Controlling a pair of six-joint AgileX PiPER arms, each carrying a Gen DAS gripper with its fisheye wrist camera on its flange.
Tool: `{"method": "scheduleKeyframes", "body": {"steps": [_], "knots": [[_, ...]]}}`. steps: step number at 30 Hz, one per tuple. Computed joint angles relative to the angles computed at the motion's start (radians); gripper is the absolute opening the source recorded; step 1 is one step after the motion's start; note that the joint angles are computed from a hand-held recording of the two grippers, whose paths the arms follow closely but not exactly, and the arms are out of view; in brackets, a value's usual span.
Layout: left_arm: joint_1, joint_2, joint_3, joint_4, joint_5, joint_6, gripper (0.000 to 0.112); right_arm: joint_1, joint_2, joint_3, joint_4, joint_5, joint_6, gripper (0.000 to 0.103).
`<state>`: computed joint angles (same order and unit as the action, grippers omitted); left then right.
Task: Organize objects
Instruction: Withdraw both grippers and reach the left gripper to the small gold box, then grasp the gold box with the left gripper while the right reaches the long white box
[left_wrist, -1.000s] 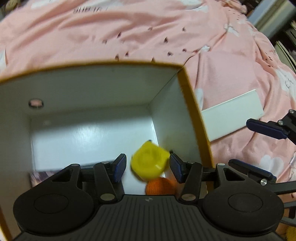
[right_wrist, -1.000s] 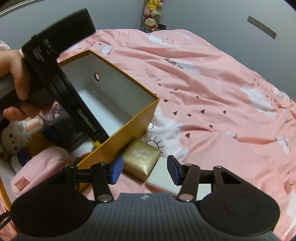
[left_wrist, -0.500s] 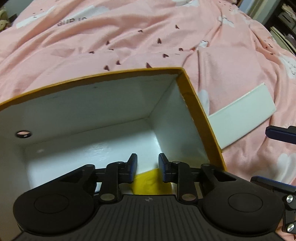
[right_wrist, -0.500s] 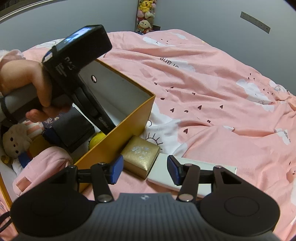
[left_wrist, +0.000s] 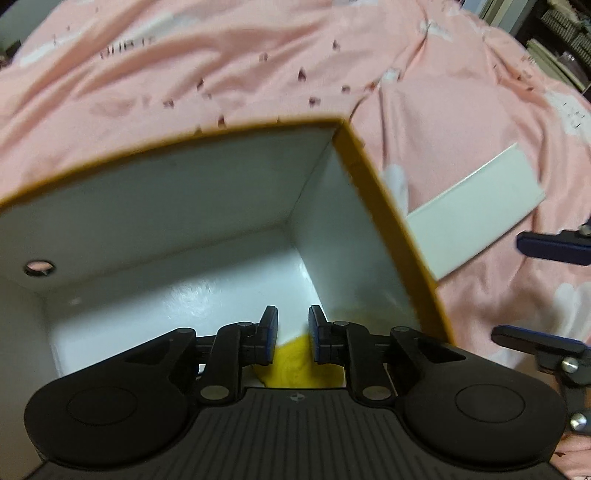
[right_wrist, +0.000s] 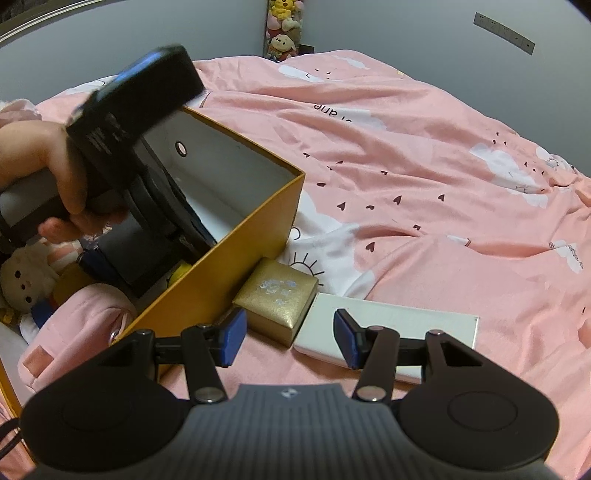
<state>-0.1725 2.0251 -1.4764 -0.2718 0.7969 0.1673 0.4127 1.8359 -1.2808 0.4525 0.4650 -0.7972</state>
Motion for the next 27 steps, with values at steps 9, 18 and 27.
{"method": "scheduleKeyframes", "body": {"steps": [9, 18, 27], "knots": [[-0.012, -0.174, 0.051, -0.030, -0.039, 0.236, 0.033, -0.034, -0.008, -0.024, -0.065, 0.058, -0.018, 0.055], [-0.121, -0.110, -0.096, 0.012, 0.099, 0.491, 0.065, -0.071, 0.001, -0.042, -0.122, 0.105, -0.112, 0.055], [-0.228, 0.130, -0.401, 0.200, 0.324, 0.547, 0.070, -0.114, 0.022, 0.003, -0.053, 0.073, -0.177, 0.055]]}}
